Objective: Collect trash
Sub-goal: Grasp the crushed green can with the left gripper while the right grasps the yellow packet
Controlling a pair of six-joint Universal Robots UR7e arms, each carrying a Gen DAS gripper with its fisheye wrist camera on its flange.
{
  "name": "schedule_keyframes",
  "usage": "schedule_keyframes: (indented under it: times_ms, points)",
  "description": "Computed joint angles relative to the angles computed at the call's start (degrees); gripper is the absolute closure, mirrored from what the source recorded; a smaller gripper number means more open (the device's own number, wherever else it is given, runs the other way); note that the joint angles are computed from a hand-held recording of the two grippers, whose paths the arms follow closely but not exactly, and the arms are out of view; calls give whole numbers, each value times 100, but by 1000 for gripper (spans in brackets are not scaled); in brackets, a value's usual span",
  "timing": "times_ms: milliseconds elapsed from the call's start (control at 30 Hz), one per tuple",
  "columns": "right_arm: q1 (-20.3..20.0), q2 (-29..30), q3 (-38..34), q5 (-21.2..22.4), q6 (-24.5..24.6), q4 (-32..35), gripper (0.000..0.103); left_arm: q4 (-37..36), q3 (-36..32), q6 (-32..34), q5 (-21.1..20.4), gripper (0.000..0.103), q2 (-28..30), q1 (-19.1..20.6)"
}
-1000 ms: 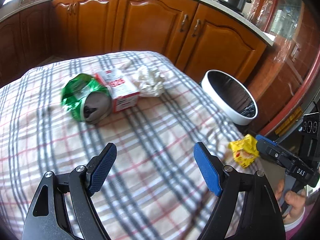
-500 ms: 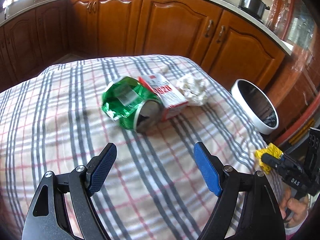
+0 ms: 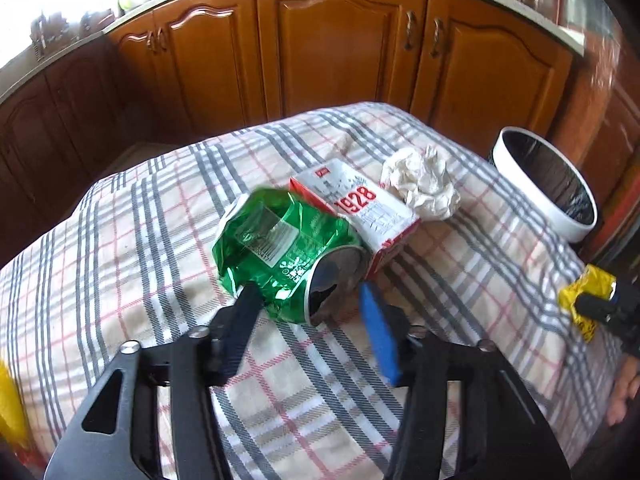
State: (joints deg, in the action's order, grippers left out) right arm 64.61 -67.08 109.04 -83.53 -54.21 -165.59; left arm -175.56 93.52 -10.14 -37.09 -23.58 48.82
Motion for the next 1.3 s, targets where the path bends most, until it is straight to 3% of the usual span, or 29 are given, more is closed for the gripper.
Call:
schedule_keyframes:
  times_ms: [200, 467, 767, 1300]
  points:
    - [26, 1, 18, -11, 13, 6, 69, -88, 11, 145, -49, 91, 39, -9]
    - [-21, -142, 127, 156, 12, 55, 70, -344, 309, 144, -170, 92, -35, -310]
    - [-151, -455, 356, 394, -12, 64, 72, -561, 507, 31, -750, 93, 20, -814]
    - [-503, -905, 451, 795, 89, 118, 73, -503, 55, 70, -1180, 93, 415, -1200]
